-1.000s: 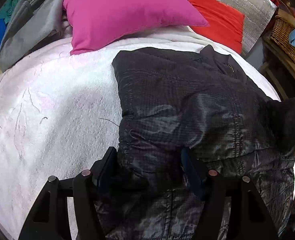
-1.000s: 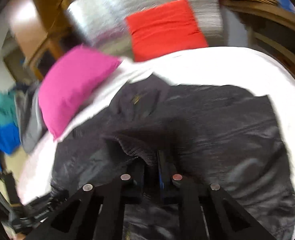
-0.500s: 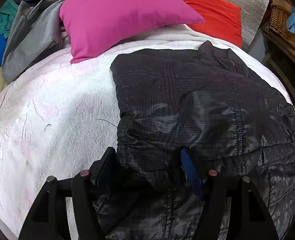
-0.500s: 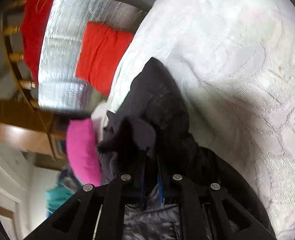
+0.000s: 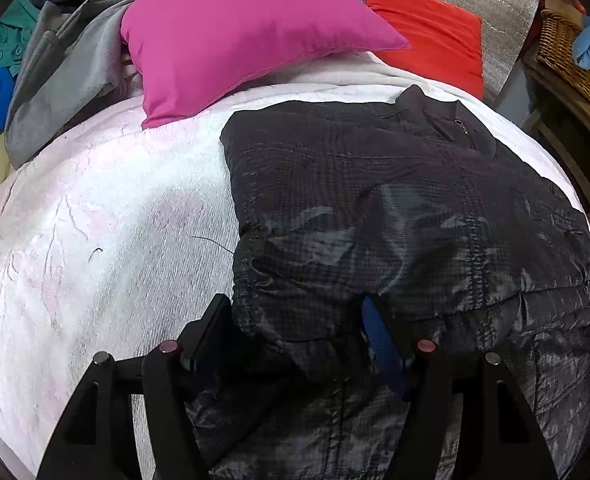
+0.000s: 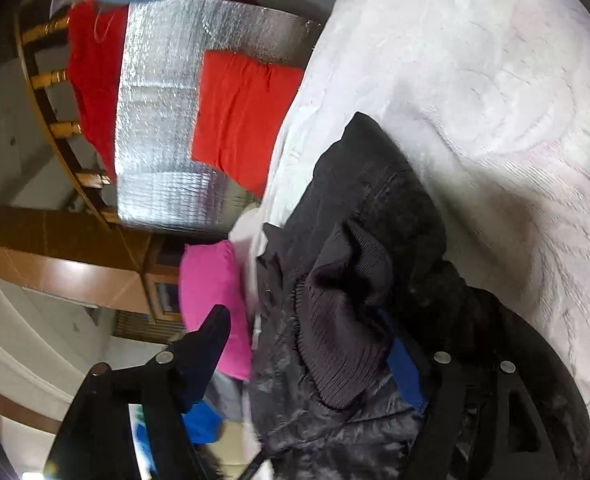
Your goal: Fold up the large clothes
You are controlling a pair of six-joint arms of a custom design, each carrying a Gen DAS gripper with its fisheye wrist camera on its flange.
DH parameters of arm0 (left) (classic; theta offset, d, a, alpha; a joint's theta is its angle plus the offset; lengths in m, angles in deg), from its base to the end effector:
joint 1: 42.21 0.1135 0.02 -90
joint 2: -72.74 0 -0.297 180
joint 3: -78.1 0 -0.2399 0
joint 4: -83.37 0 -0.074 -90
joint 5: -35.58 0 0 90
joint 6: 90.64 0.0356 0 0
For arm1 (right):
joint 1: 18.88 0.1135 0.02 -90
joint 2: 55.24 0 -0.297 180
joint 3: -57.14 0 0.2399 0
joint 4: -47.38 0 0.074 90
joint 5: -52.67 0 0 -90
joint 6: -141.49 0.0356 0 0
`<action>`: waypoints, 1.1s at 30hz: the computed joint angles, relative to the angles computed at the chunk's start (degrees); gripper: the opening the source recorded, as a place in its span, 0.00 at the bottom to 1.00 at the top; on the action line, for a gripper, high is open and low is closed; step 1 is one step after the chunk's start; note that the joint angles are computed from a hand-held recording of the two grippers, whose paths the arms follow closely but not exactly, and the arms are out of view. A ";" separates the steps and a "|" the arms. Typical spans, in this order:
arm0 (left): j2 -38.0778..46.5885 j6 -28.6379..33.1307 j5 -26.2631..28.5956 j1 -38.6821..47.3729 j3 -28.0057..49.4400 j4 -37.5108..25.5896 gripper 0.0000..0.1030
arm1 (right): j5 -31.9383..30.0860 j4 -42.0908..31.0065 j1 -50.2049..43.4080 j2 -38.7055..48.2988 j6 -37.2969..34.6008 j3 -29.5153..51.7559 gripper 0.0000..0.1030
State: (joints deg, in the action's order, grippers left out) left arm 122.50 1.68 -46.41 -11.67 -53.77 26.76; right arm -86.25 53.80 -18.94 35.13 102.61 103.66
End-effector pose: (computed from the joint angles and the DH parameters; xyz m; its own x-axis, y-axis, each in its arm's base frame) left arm 0.1106 0.0595 0.2405 -0.7495 -0.3957 -0.5307 -0.4100 0.9069 -0.0971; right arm 0.2723 0.0265 0.1851 -0.8469 0.5124 -0.1418 0.0978 0.4124 0.9058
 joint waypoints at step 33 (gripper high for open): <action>5.66 12.25 18.90 25.84 5.82 -4.30 0.74 | 14.56 -24.41 -3.72 -5.15 -17.12 8.70 0.71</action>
State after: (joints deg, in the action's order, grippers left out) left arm 128.16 13.93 -27.51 14.17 -47.95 22.46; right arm -71.69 29.39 -22.66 29.99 85.48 112.36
